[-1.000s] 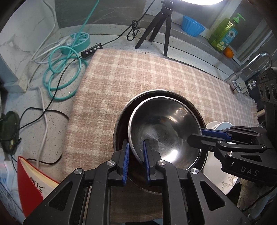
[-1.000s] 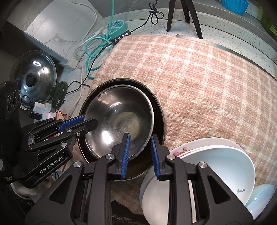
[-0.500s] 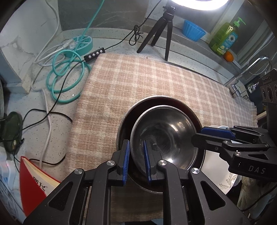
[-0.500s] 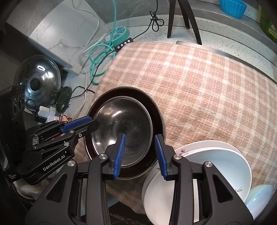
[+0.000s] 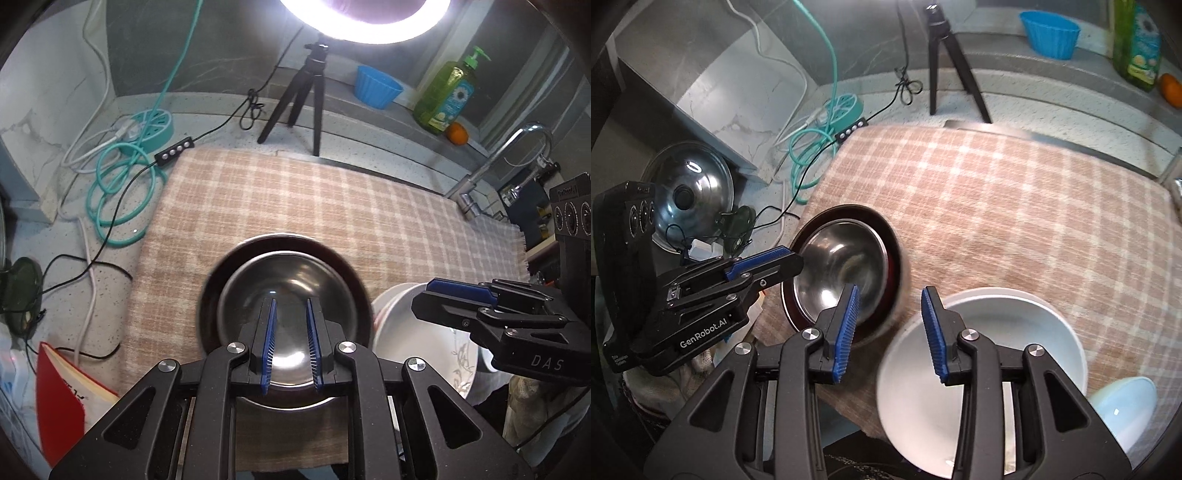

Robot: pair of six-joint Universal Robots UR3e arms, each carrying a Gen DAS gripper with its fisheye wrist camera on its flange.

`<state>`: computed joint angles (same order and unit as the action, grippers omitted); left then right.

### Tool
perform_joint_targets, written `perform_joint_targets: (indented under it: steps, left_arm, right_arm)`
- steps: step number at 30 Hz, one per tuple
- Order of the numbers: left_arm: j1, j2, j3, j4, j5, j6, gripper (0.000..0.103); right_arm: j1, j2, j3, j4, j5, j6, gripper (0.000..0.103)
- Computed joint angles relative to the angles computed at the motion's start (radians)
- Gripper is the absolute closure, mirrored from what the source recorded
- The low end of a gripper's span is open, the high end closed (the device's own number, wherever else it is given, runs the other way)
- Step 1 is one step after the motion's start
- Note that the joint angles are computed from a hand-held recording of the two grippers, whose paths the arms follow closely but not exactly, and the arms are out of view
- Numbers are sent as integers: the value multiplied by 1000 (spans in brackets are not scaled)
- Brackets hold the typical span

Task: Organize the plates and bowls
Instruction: 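Move both tools past the plate stack toward the light blue bowl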

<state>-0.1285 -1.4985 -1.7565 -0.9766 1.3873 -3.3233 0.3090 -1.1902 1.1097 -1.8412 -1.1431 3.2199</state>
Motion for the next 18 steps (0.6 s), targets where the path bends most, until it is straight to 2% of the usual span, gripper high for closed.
perform_joint_targets:
  steps: [4, 12, 18]
  left_arm:
    - [-50, -24, 33, 9, -3, -25, 83]
    - [-184, -119, 140, 25, 5, -67, 83]
    - [-278, -216, 228, 38, -6, -97, 83]
  right_arm:
    - [-51, -92, 104, -10, 4, -22, 66]
    - [-213, -308, 328, 12, 18, -96, 66]
    - [-374, -487, 473, 82, 24, -182, 66]
